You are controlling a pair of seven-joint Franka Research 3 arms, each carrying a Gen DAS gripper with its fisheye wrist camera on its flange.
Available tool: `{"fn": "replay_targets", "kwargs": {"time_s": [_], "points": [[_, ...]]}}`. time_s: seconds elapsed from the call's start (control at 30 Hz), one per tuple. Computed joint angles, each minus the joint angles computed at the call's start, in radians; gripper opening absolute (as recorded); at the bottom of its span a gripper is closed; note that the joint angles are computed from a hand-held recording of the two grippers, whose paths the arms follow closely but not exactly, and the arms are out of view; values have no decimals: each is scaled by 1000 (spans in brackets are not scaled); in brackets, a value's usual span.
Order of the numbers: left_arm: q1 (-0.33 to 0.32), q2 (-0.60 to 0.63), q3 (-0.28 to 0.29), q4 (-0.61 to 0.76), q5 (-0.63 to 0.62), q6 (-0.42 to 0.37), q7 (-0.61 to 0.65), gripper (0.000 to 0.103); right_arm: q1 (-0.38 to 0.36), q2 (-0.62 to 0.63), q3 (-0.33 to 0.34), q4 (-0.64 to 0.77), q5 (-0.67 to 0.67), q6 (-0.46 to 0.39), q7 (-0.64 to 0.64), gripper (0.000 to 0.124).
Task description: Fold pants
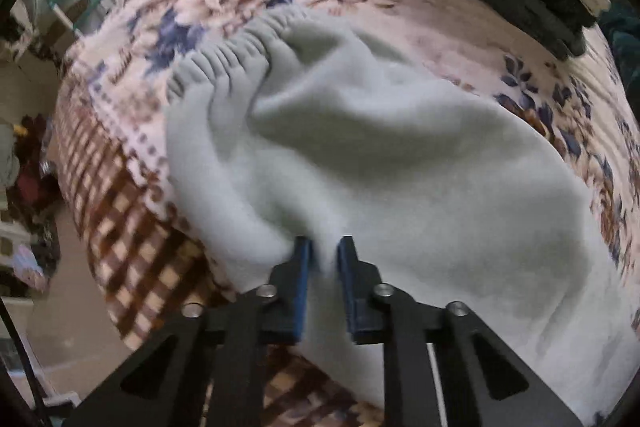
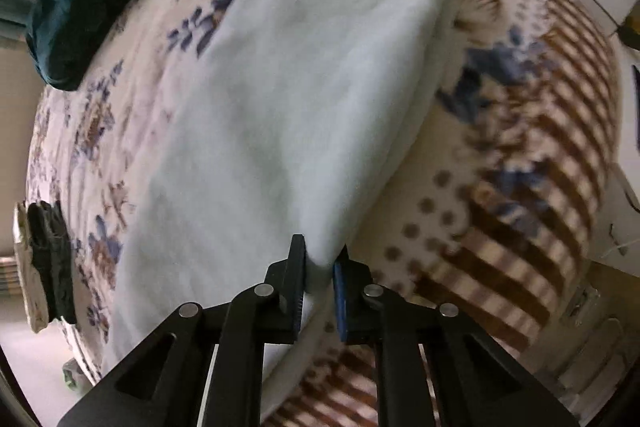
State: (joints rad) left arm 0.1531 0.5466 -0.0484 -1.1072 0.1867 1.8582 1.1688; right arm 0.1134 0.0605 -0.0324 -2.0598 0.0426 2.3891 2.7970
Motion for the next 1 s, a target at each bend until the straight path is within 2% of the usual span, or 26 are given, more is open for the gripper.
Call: {"fn": "replay_targets", "kwargs": {"time_s": [0.1,0.17,0.23,0.27,0.3,0.33,0.37,0.43,0.5,0.53,0.6,0.7,0.73,0.77,0.8,0.83,0.87,0.93,1.0], "points": [[-7,-28,9,-45,35,1,19,9,-11,-54,-3,-39,21,-36,-31,13],[4,-28,13,-57,25,-31,7,9,-18,-30,-1,-39,44,-31,-101,13],[27,-26,7,-49,-20,-59,-10,10,-32,43,-1,13,150,-77,-261,19],[31,-35,4,-51,-31,-62,-13,10,-37,52,-5,23,165,-99,-284,21],[36,-48,-3,-56,-49,-64,-15,16,-40,46,-8,16,187,-98,-288,22],[41,-58,-14,-56,-76,-73,-13,26,-43,38,-11,8,212,-82,-288,23],[48,-86,-24,-88,-109,-64,-11,30,-45,20,-12,-3,232,-79,-290,25],[59,-136,-49,-140,-197,-63,-8,42,-48,-21,-9,-40,291,-48,-312,43],[62,-170,-61,-192,-270,-55,-10,49,-43,-43,2,-69,417,-21,-366,56],[59,-185,-65,-216,-300,-48,-14,53,-37,-41,9,-76,492,-10,-402,57],[47,-193,-75,-259,-354,-38,-21,53,-24,-18,25,-81,668,9,-506,57],[20,-158,-76,-265,-384,-27,-63,53,-1,31,49,-73,797,46,-562,57],[15,-148,-75,-259,-386,-23,-79,53,8,41,54,-75,809,73,-565,52],[10,-152,-73,-277,-388,6,-100,52,22,36,56,-91,778,115,-536,41],[5,-158,-70,-292,-381,32,-115,40,33,34,54,-93,720,136,-487,13],[0,-158,-67,-293,-367,43,-119,19,41,22,52,-103,675,147,-444,14],[-1,-157,-67,-287,-351,47,-102,10,45,18,53,-107,671,161,-431,13],[-7,-184,-68,-303,-312,64,-50,6,55,-18,54,-127,617,164,-386,10],[-10,-190,-67,-297,-293,41,-15,5,61,-61,54,-140,527,132,-354,8]]}}
